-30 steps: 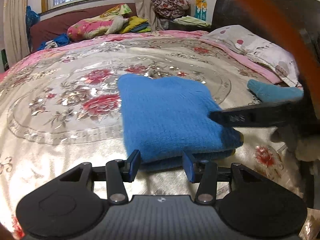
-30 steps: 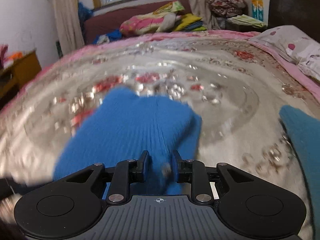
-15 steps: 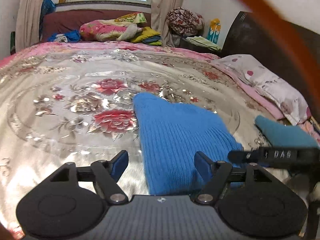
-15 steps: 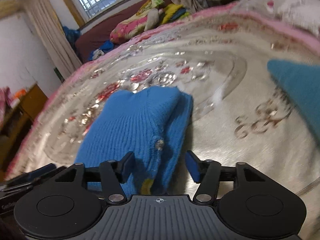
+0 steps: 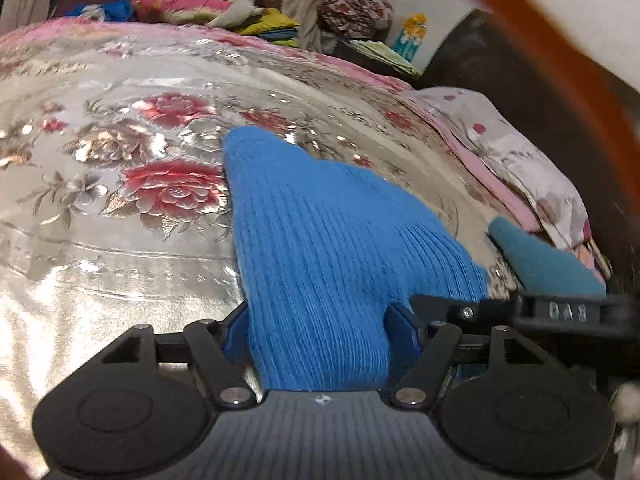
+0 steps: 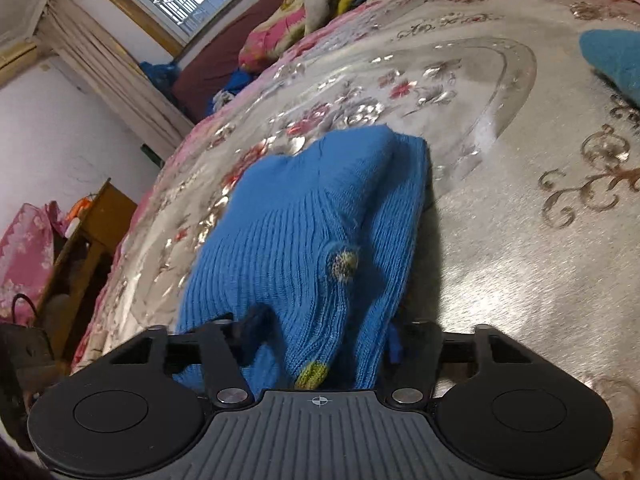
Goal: Fold small clothes
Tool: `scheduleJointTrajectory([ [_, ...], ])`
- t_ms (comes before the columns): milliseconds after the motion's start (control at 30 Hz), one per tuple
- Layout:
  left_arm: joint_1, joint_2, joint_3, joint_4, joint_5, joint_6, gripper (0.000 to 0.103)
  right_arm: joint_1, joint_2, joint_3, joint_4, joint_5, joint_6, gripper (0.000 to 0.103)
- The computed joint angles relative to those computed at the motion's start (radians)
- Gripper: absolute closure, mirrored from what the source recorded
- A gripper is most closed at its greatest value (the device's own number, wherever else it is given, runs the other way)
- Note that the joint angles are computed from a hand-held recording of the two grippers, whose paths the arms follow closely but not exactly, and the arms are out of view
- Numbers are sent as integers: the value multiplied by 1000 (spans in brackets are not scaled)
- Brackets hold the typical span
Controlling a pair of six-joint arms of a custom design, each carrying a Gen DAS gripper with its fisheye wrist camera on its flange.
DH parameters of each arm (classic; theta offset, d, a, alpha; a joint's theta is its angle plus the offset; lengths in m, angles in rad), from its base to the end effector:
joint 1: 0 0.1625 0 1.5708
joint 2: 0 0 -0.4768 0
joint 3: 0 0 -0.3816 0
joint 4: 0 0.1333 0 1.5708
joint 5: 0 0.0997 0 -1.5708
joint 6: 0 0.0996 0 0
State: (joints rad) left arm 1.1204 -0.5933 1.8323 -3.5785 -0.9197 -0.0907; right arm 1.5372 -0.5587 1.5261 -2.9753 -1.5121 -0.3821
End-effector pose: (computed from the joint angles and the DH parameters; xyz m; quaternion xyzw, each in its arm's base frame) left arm -0.1070 -0.6662 0.0807 0.0391 0.8856 -0.4216 0.1908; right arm 0.1138 -0.7575 0.0532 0.1754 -0.9599 0.2180 0.0167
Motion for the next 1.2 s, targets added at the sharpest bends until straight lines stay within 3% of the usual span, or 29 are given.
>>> scheduleJointTrajectory([
  [100,-21,-19,50,-10,-10,-2,34,-1,-21,19,19,11,13,68],
  [267,-67,-42,163,-40,-27,-26,34,-9,-104,117,41,-11,-47,69],
  [367,-105,-27,204,-48,39,-40,34,-11,-141,183,8,-63,-82,68],
  [700,-225,23,246,-69,340,-79,33,36,-172,354,-354,-234,-219,65],
  [833,-252,36,253,-42,397,-102,32,60,-151,389,-475,-305,-291,65],
  [967,-259,34,258,10,415,-159,31,70,-145,419,-547,-322,-338,64],
  [1200,-266,45,251,34,454,-192,22,76,-150,450,-590,-339,-353,63],
])
